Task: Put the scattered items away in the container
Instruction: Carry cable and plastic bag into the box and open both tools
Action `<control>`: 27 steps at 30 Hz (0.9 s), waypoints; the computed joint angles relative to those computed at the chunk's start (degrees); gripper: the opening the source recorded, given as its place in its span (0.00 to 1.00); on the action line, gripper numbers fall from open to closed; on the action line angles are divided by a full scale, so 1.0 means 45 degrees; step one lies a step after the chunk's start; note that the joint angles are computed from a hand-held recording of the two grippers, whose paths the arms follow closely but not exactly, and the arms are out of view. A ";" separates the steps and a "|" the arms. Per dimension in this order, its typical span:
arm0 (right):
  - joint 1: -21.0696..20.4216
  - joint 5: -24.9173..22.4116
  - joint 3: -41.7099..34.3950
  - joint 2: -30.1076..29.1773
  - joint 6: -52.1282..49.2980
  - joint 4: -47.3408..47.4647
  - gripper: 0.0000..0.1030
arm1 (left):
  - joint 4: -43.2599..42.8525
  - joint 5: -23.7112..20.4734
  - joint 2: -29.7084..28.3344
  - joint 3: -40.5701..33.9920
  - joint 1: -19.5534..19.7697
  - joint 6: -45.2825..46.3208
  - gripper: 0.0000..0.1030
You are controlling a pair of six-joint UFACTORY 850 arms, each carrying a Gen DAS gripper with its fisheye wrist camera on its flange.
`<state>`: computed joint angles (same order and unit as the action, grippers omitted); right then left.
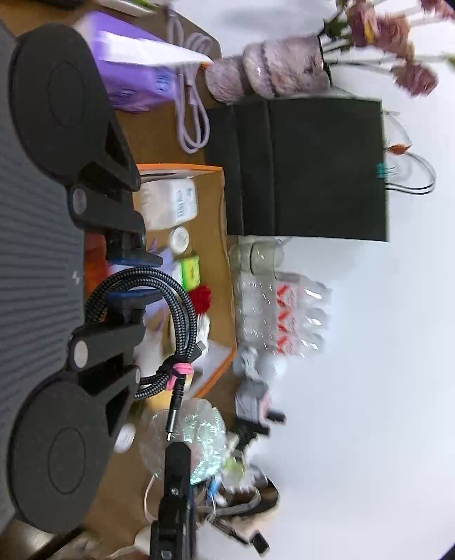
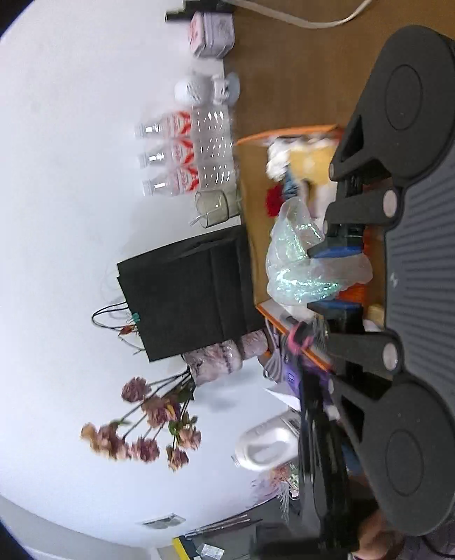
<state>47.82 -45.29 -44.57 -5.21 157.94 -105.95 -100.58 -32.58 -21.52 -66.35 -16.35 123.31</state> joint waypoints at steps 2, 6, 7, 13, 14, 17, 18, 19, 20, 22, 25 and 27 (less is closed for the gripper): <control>-0.1153 0.1196 -0.0802 -0.0409 -0.0891 0.0255 0.22 | 0.0452 0.1049 -0.0988 -0.1307 -0.0547 -0.0343 0.13; -0.3160 0.3585 -0.2809 -0.1877 -0.3884 0.2766 0.22 | 0.4963 0.2055 -0.3007 -0.4083 -0.1280 -0.4705 0.13; -0.3544 0.4144 -0.3220 -0.2251 -0.4729 0.3655 0.22 | 0.5988 0.2352 -0.3404 -0.4604 -0.1474 -0.5378 0.13; -0.4821 0.5346 -0.5251 -0.4271 -1.2725 1.1476 0.22 | 1.3236 0.3121 -0.5073 -0.6657 -0.2313 -1.0603 0.13; -0.4916 0.5309 -0.5457 -0.4486 -1.3837 1.2589 0.22 | 1.3968 0.3209 -0.5221 -0.6784 -0.2357 -1.1253 0.13; -0.5010 0.5302 -0.5719 -0.4853 -1.5268 1.3822 0.23 | 1.5131 0.3035 -0.5554 -0.7121 -0.2336 -1.2698 0.14; -0.5042 0.5306 -0.5782 -0.4920 -1.5667 1.4133 0.23 | 1.5277 0.2796 -0.5630 -0.7234 -0.2284 -1.3032 0.14; -0.5081 0.5354 -0.5793 -0.4948 -1.6051 1.4466 0.23 | 1.5244 0.2592 -0.5670 -0.7296 -0.2226 -1.3091 0.16; -0.5125 0.5429 -0.5779 -0.4969 -1.6294 1.4709 0.24 | 1.5303 0.2479 -0.5695 -0.7319 -0.2194 -1.3143 0.19; -0.5241 0.5590 -0.5740 -0.4997 -1.6955 1.5224 0.26 | 1.5765 0.2256 -0.5711 -0.7336 -0.2171 -1.3630 0.20; -0.5324 0.5952 -0.5564 -0.4822 -1.7284 1.5529 0.33 | 1.6397 0.2064 -0.5566 -0.7300 -0.2172 -1.4888 0.27; -0.5391 0.6050 -0.5448 -0.4559 -1.7478 1.5950 0.42 | 1.5708 0.2196 -0.5149 -0.6925 -0.2146 -1.4218 0.41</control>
